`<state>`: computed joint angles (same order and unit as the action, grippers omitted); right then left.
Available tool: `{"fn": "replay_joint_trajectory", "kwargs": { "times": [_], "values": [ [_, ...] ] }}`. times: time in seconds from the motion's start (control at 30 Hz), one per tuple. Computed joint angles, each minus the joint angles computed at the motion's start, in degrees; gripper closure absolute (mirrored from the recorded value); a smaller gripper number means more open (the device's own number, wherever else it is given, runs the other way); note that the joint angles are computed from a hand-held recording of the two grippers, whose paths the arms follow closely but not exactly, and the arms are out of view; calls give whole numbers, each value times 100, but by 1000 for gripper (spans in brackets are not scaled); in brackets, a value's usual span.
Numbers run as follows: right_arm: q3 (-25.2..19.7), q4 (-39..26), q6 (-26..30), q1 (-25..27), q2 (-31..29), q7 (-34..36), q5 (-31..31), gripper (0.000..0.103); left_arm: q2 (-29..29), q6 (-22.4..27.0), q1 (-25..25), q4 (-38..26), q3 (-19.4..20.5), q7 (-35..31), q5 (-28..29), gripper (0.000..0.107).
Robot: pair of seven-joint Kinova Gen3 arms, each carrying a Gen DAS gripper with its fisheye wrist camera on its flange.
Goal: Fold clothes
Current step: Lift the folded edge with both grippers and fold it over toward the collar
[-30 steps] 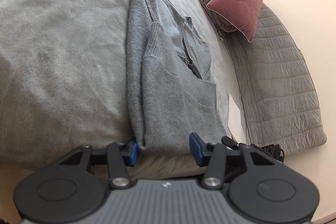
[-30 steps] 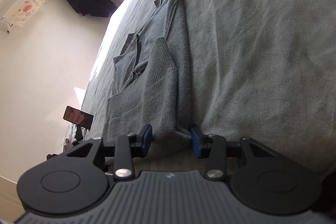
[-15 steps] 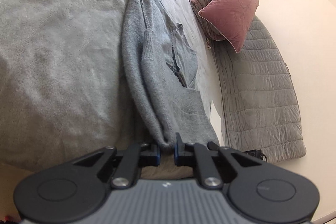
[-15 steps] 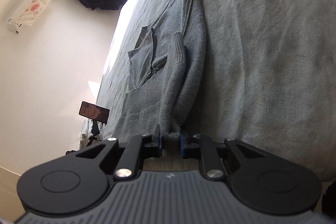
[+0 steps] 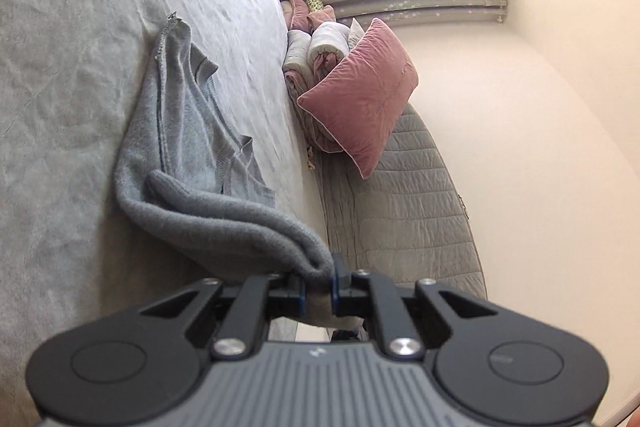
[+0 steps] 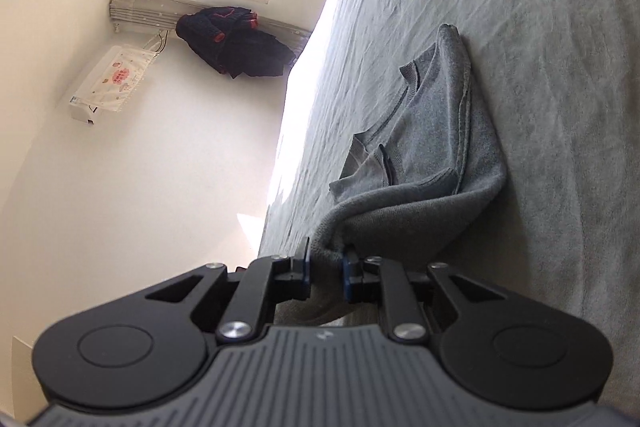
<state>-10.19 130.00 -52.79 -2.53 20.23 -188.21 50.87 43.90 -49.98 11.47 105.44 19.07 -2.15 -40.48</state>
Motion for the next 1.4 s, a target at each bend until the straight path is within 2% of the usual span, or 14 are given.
{"fn": "replay_joint_trajectory", "kwargs": {
  "times": [0.23,0.33,0.63,0.73,0.77,0.8,0.83,0.87,0.93,1.03,1.17,1.23,1.3,1.4],
  "values": [
    [-76,-764,389,-101,432,-228,-120,85,239,491,-102,-823,-1,423,-273,97],
    [-496,-996,574,240,684,-129,-167,85,415,791,-133,-1235,24,703,-422,97],
    [-592,-1408,560,514,1366,-102,141,82,970,1743,-248,-2292,206,1700,-1306,96],
    [-525,-1259,296,579,1444,85,123,80,965,1900,-249,-2246,234,1284,-916,89],
    [-569,-1205,233,648,1476,182,103,77,918,1803,-158,-2179,59,1168,-683,78],
    [-527,-1115,112,635,1476,312,-9,75,883,1715,-100,-2105,-58,1013,-450,72],
    [-588,-1011,40,668,1475,536,-215,65,854,1666,-102,-2018,-70,780,-217,64],
    [-728,-915,16,774,1486,769,-386,58,815,1710,-99,-1958,-52,547,10,63],
    [-889,-833,180,879,1423,977,-595,57,703,2077,-87,-1970,-20,165,232,63],
    [-456,-941,850,299,1067,1013,-911,57,439,2776,497,-2127,-636,-332,599,63],
    [372,-1129,1782,-763,679,1880,-1150,57,343,3708,1404,-2552,-1600,-977,1021,63],
    [743,-1249,2248,-1294,551,2346,-1246,57,434,4082,1508,-2822,-1618,-1354,1102,65],
    [1048,-1383,2707,-1825,488,2812,-1516,57,499,4166,1656,-2940,-1766,-1644,1239,67],
    [1670,-1470,2905,-2621,566,3508,-2181,57,583,4275,1959,-3105,-2168,-1951,1501,72]
  ]
}}
